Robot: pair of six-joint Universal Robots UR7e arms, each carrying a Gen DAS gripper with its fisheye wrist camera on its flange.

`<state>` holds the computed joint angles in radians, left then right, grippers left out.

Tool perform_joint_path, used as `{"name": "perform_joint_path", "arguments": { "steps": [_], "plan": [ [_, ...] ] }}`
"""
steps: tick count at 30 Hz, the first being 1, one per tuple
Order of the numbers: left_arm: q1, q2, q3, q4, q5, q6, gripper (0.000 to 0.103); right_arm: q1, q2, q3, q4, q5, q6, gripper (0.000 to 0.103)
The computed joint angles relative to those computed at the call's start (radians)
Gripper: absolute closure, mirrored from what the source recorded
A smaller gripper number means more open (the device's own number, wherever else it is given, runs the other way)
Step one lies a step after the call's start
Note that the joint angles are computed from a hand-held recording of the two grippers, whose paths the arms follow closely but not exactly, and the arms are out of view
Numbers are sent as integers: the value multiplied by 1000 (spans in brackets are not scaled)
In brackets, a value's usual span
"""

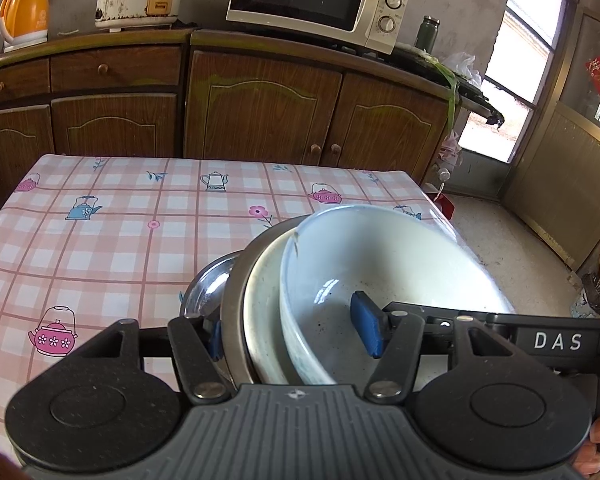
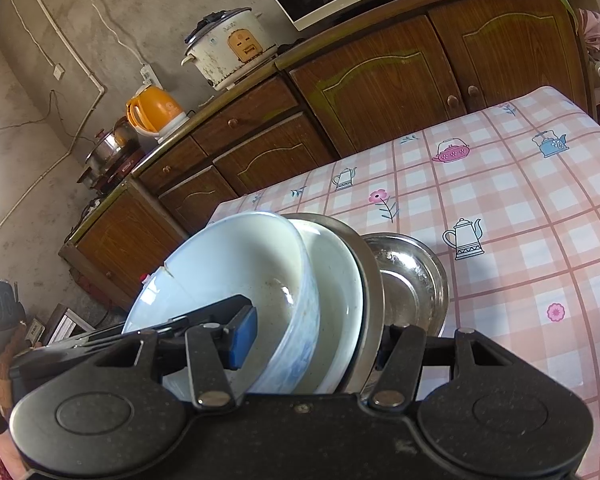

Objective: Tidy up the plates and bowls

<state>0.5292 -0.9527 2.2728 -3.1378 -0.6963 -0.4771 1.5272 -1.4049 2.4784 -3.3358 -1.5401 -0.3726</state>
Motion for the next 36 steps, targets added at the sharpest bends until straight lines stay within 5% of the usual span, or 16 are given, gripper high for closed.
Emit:
{"name": "perform_joint_path", "arguments": {
  "steps": [36],
  "plan": [
    [16, 10, -12, 6, -8, -13, 43, 0, 33, -15, -6, -15, 1, 36]
  ]
}}
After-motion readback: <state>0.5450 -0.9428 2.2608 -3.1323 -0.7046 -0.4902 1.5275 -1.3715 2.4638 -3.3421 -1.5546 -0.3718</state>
